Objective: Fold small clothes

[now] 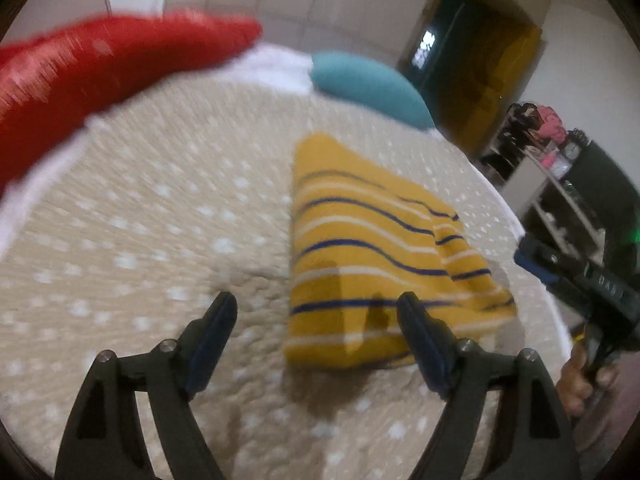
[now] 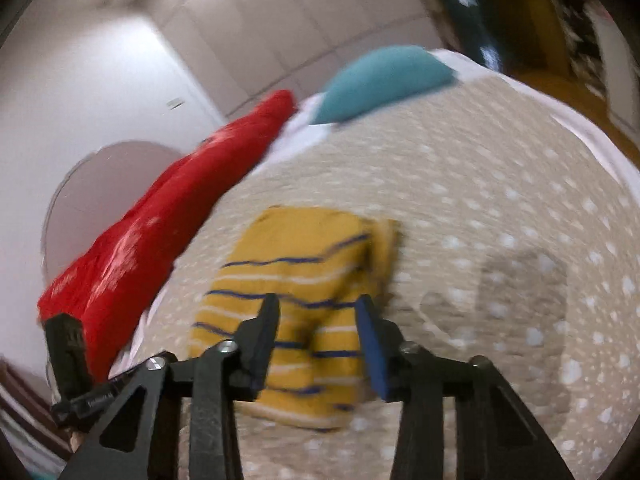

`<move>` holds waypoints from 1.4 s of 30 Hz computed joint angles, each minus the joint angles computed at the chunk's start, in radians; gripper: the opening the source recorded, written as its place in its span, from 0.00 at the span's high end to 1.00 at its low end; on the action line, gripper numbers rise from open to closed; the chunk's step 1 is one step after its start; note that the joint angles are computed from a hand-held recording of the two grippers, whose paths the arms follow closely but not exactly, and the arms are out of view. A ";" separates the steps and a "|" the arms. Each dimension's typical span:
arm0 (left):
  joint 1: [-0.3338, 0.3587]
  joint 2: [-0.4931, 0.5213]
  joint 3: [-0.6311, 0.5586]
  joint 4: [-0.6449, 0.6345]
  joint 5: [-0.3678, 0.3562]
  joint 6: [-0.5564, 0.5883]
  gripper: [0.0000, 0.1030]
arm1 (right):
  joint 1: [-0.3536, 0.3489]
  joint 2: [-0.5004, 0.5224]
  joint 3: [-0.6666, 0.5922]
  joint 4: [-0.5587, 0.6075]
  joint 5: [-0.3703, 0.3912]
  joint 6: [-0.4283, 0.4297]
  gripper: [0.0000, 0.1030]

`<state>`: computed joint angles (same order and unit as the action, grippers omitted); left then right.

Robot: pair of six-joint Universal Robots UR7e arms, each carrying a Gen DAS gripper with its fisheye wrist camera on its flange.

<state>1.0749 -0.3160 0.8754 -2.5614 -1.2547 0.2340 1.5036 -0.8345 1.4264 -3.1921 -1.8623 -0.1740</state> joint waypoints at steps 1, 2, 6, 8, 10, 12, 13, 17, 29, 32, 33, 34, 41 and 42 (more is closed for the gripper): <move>-0.008 -0.036 0.078 -0.085 0.021 0.024 0.20 | 0.008 0.006 -0.005 0.020 0.018 -0.015 0.61; -0.017 -0.054 0.122 -0.157 0.047 0.046 0.19 | 0.014 0.023 -0.029 0.054 0.027 -0.016 0.61; -0.045 -0.116 0.270 -0.466 0.160 0.123 0.06 | 0.025 0.132 -0.147 0.075 -0.130 0.021 0.61; -0.057 -0.136 0.329 -0.653 0.211 0.179 0.00 | 0.025 0.171 -0.179 0.053 -0.263 0.029 0.59; -0.057 -0.147 0.356 -0.750 0.213 0.214 0.00 | 0.022 0.139 -0.112 -0.004 -0.229 0.069 0.59; -0.047 -0.176 0.379 -0.726 0.160 0.182 0.00 | 0.046 0.124 -0.056 -0.105 -0.227 0.029 0.59; -0.043 -0.192 0.397 -0.710 0.136 0.159 0.00 | 0.061 0.129 -0.043 -0.154 -0.232 -0.011 0.58; -0.055 -0.179 0.422 -0.802 0.160 0.199 0.00 | 0.107 0.181 -0.055 -0.208 -0.245 -0.141 0.52; -0.095 -0.203 0.516 -0.974 0.222 0.283 0.00 | 0.115 0.170 0.109 -0.189 -0.340 -0.083 0.40; -0.107 -0.221 0.547 -0.982 0.226 0.290 0.00 | 0.110 0.112 0.220 -0.250 -0.334 -0.015 0.39; -0.114 -0.224 0.559 -1.006 0.235 0.303 0.00 | 0.110 0.094 0.253 -0.279 -0.342 -0.002 0.39; -0.120 -0.227 0.568 -1.028 0.240 0.312 0.00 | 0.112 0.082 0.271 -0.296 -0.352 0.008 0.39; -0.143 -0.302 0.645 -0.980 0.190 0.243 0.00 | 0.136 0.043 0.319 -0.392 -0.404 -0.007 0.32; -0.144 -0.311 0.652 -0.957 0.184 0.232 0.00 | 0.140 0.043 0.318 -0.391 -0.405 -0.009 0.32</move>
<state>0.9311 -0.6265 1.5271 -3.5186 -1.0704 0.4664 1.6438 -0.7914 1.7446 -3.5829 -2.2675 -0.1828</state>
